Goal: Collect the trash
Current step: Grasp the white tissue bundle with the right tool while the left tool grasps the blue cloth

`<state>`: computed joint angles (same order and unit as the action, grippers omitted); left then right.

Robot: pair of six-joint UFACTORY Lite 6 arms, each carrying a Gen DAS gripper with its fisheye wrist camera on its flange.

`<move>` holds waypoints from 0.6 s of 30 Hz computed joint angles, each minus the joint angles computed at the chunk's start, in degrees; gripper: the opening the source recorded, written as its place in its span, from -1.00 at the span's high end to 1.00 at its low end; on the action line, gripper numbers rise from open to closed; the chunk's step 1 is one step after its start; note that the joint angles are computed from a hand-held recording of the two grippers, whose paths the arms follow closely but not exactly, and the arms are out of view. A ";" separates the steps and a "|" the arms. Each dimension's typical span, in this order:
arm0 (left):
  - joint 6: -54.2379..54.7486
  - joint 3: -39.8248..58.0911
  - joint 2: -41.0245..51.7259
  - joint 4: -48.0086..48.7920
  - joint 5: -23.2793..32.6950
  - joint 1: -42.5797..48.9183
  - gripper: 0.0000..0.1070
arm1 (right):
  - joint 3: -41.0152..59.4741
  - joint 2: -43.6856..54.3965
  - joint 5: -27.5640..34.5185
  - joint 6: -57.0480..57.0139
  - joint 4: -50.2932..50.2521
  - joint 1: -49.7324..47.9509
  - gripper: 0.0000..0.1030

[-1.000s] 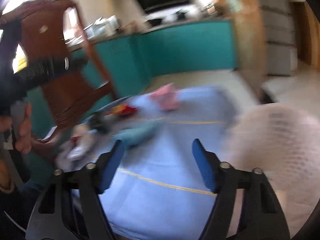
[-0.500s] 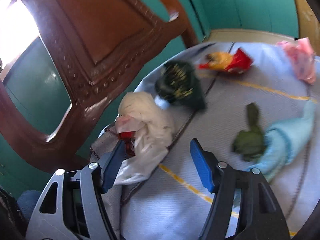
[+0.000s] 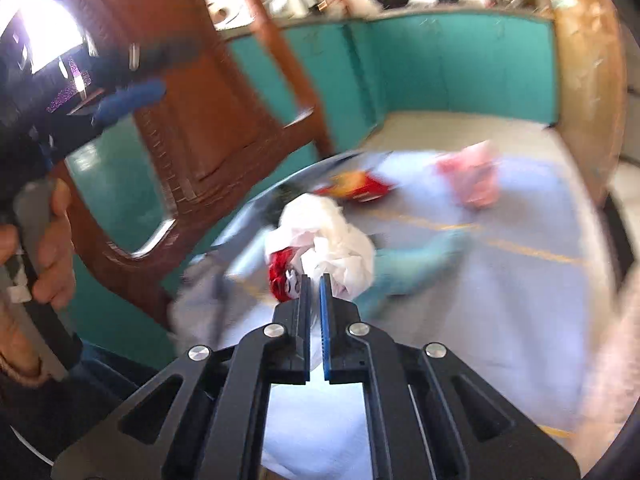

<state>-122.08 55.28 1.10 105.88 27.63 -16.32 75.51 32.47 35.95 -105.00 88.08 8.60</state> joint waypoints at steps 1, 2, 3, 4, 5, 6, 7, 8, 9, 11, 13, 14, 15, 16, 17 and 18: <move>0.86 0.43 0.70 -0.83 -0.15 -0.13 -0.36 | -1.38 -1.25 -1.54 -1.75 1.02 -1.18 0.91; 1.60 0.90 1.29 -1.44 -0.52 -0.02 -0.36 | -2.52 -2.21 -3.16 -2.91 1.54 -2.70 0.91; 2.52 1.57 2.13 -2.30 -0.80 -0.07 -0.36 | -2.01 -1.64 -4.91 -3.11 2.01 -2.79 0.91; 3.84 2.57 3.46 -3.63 -0.89 -0.32 -0.36 | -2.39 -1.75 -7.24 -3.69 2.11 -3.71 0.91; 4.61 3.07 4.25 -4.49 -0.84 -0.53 -0.36 | -2.40 -1.35 -10.21 -4.78 2.59 -3.94 0.90; 5.75 3.96 5.33 -5.66 -1.02 -0.63 -0.37 | -1.56 -0.15 -12.37 -5.86 3.46 -3.54 0.90; 6.20 4.29 6.09 -6.00 -1.79 -0.30 -0.37 | -2.46 -0.55 -14.39 -6.67 3.23 -3.88 0.90; 7.29 5.33 7.46 -7.12 -2.95 -0.06 -0.37 | -2.85 -0.53 -15.23 -6.87 2.75 -3.99 0.89; 8.47 6.59 9.07 -8.48 -4.35 0.29 -0.38 | -2.72 -0.05 -15.34 -7.17 2.65 -3.98 0.83; 12.91 9.49 12.52 -13.33 -7.47 1.15 -0.40 | -2.77 0.26 -14.34 -7.96 2.90 -4.43 0.50; 17.37 12.09 15.67 -18.46 -10.37 2.09 -0.42 | -2.91 0.74 -14.58 -12.03 7.11 -3.78 0.06; 20.60 13.64 17.83 -21.88 -12.68 2.89 -0.43 | -3.44 0.52 -14.87 -14.61 9.66 -3.58 -0.05; 22.74 14.78 19.54 -24.15 -14.00 3.20 -0.45 | -3.39 0.57 -14.99 -15.49 10.56 -3.52 -0.08; 26.47 16.70 22.14 -27.64 -15.62 3.75 -0.47 | -3.59 0.14 -15.11 -15.51 10.89 -3.28 -0.09; 30.16 18.92 25.43 -30.90 -17.15 4.01 -0.47 | -3.37 0.08 -15.20 -15.35 11.07 -3.23 -0.12; 31.45 20.54 28.11 -31.85 -18.00 4.00 -0.47 | -2.84 0.43 -15.45 -15.54 11.67 -3.32 -0.14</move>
<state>-90.63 75.82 29.22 74.03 9.63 -12.32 72.67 32.90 20.50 -120.54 99.75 5.29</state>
